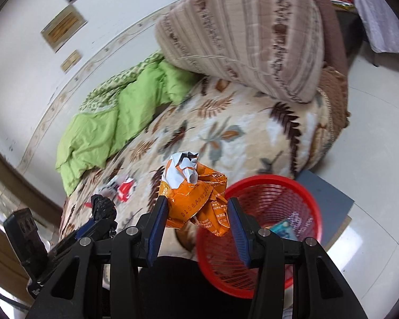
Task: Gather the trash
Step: 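Open both tools over the red wastebasket to drop bag and wrapper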
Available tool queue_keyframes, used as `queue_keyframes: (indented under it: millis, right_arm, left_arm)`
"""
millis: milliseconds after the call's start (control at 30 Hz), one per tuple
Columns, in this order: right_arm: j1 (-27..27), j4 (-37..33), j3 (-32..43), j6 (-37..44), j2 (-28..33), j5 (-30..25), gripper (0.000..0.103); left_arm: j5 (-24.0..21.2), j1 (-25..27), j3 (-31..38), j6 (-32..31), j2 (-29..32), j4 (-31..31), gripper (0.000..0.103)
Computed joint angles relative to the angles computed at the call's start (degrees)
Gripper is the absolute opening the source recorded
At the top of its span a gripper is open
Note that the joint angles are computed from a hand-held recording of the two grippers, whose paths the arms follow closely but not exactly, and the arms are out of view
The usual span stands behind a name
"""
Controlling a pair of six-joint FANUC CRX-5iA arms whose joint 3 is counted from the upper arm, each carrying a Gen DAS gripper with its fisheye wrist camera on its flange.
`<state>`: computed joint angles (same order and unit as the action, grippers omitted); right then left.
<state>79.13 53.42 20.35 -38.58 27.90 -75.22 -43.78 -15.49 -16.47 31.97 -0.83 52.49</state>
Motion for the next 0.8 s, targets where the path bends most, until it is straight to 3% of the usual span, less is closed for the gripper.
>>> queue_keyframes:
  millis: [133,333,400,433,700,800]
  right_arm:
    - [0.43,-0.26,-3.34,-2.39,-2.03,-0.68,0.050]
    - [0.77,-1.18,-9.38,-7.33,-5.23,-0.37,0.054]
    - [0.64,-1.63,-11.31,-8.71,-6.25,0.63,0.055]
    - [0.61,-1.56,-12.13,-9.23,-6.65,1.11,0.056]
    - [0.86,0.78,-13.65,-9.41,-7.38,1.09,0.059]
    - [0.17,2.58,-13.22,-7.93,-6.81,4.07,0.059]
  left_arm:
    - [-3.69,-2.97,4.26,2.10,3.38,-2.13,0.043]
    - [-5.54,-7.08,8.80,6.79,7.53,-7.25,0.045]
    - [-4.86,-8.20,9.96,9.67,8.44,-9.37,0.064]
    - [-4.73,-8.35,10.18,10.37,8.57,-9.76,0.068]
    - [-3.08,-6.34,7.60,13.50,4.48,-10.45,0.068]
    - [-2.11,-4.51,5.58,15.43,1.73,-11.42,0.069]
